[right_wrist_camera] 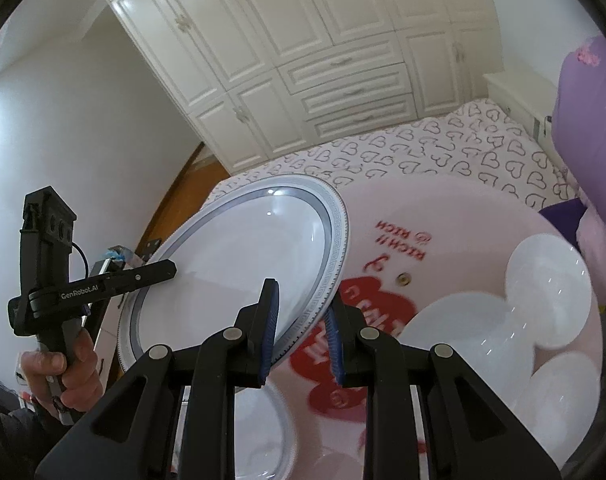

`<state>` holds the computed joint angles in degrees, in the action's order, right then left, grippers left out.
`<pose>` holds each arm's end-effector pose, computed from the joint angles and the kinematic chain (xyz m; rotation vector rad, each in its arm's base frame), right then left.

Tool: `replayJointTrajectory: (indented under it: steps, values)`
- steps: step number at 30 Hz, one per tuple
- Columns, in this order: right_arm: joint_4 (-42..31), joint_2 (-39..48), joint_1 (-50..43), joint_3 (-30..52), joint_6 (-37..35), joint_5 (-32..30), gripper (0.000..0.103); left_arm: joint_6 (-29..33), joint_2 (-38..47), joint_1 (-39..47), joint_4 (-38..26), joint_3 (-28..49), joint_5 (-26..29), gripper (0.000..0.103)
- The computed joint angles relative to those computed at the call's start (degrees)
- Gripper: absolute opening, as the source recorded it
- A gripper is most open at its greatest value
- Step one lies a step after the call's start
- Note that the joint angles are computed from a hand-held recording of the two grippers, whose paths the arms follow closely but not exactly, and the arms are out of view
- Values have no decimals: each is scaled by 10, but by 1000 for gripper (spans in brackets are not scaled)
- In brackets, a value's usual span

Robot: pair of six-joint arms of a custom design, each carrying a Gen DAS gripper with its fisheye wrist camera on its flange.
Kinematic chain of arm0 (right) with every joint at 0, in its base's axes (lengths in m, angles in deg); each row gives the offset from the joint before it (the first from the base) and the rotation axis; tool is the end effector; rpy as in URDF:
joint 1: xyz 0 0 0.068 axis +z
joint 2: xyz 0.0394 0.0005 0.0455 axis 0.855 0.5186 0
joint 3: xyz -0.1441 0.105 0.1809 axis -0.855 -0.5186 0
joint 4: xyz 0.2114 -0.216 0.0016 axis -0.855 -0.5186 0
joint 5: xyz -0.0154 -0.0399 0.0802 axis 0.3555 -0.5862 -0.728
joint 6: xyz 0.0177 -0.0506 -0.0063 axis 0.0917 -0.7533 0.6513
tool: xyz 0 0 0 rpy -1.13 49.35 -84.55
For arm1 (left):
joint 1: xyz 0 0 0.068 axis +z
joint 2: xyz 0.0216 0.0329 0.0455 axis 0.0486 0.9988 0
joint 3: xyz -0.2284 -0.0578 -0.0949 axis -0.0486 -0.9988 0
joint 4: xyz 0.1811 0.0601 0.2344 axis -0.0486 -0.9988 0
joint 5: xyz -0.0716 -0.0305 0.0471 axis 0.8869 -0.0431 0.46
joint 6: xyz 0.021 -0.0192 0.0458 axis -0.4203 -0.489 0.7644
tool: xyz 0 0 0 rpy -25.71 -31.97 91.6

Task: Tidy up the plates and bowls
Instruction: 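Lift and carry the stacked plates with both grippers, then lower the held plate stack onto the tablecloth edge with both grippers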

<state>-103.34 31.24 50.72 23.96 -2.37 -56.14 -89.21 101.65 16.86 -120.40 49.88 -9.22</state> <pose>0.3047 -0.0208 0.2235 -0.4285 2.4850 0.7187 0.3219 0.0672 0.2711 -0.3707 2.4586 -0.4393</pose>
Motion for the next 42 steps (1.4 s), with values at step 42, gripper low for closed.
replayJointTrajectory:
  steps: [42]
  values:
    - [-133,-290,-25,-327,-95,6,23,6,-227,-20,-89,-241,-66,16]
